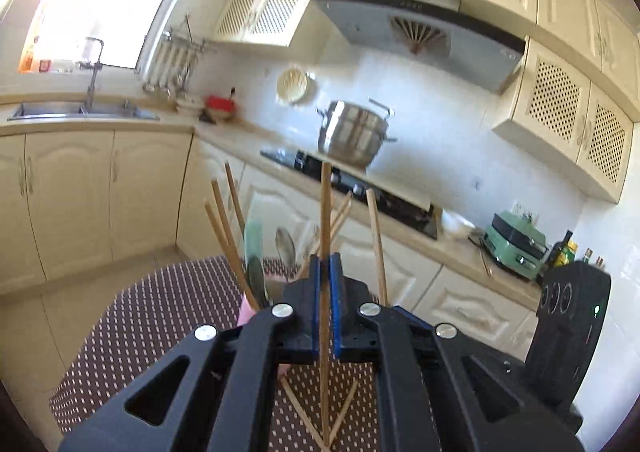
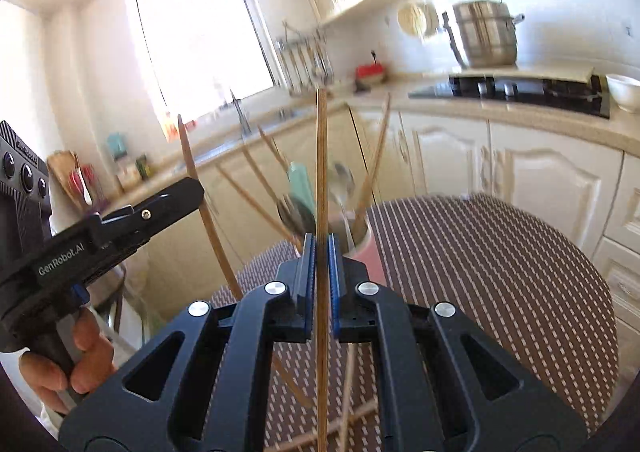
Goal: Organize utensils
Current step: 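Lift both chopsticks over the pink cup and open both tools to drop them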
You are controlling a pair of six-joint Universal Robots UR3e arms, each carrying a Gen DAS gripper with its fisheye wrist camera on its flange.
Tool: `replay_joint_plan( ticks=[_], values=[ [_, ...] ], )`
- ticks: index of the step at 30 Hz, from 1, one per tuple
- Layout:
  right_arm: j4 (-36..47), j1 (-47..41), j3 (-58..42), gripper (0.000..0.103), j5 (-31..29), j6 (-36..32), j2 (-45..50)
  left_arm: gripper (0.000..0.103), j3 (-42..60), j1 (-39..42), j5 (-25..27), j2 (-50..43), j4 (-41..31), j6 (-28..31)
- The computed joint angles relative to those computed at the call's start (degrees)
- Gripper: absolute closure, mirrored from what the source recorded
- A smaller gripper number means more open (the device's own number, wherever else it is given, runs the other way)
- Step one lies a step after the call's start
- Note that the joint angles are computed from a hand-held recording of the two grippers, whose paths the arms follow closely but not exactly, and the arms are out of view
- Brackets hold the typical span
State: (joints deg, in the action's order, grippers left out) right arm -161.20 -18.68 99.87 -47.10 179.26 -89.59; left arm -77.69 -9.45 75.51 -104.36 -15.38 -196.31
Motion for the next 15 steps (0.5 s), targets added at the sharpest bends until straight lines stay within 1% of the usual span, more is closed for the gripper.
replay_joint_plan(
  ticks=[2, 5, 7, 8, 10, 15],
  values=[
    [-4.7, 1.3, -2.0, 0.096, -1.3, 2.9, 2.7, 0.099, 2.5, 0.4, 0.3, -1.2, 1.2, -0.9],
    [-9.9, 3.0, -6.5, 0.096, -3.5, 6.5, 7.0, 0.099, 7.1, -0.1, 3.1, -4.2, 3.5, -2.0],
    [-13.0, 4.2, -10.4, 0.096, -5.1, 8.9, 10.8, 0.099, 10.6, -0.9, 6.0, -6.5, 4.7, -2.0],
    [-13.5, 4.6, -12.2, 0.096, -5.7, 9.5, 12.3, 0.099, 12.3, -1.6, 8.1, -7.8, 5.9, -1.7],
    [-16.0, 5.4, -14.6, 0.096, -7.1, 11.3, 14.6, 0.099, 14.7, -2.1, 10.0, -9.4, 7.1, -1.5],
    [-19.1, 6.5, -22.5, 0.096, -9.3, 14.8, 21.2, 0.099, 18.8, -2.3, 12.2, -13.7, 12.1, -1.7]
  ],
)
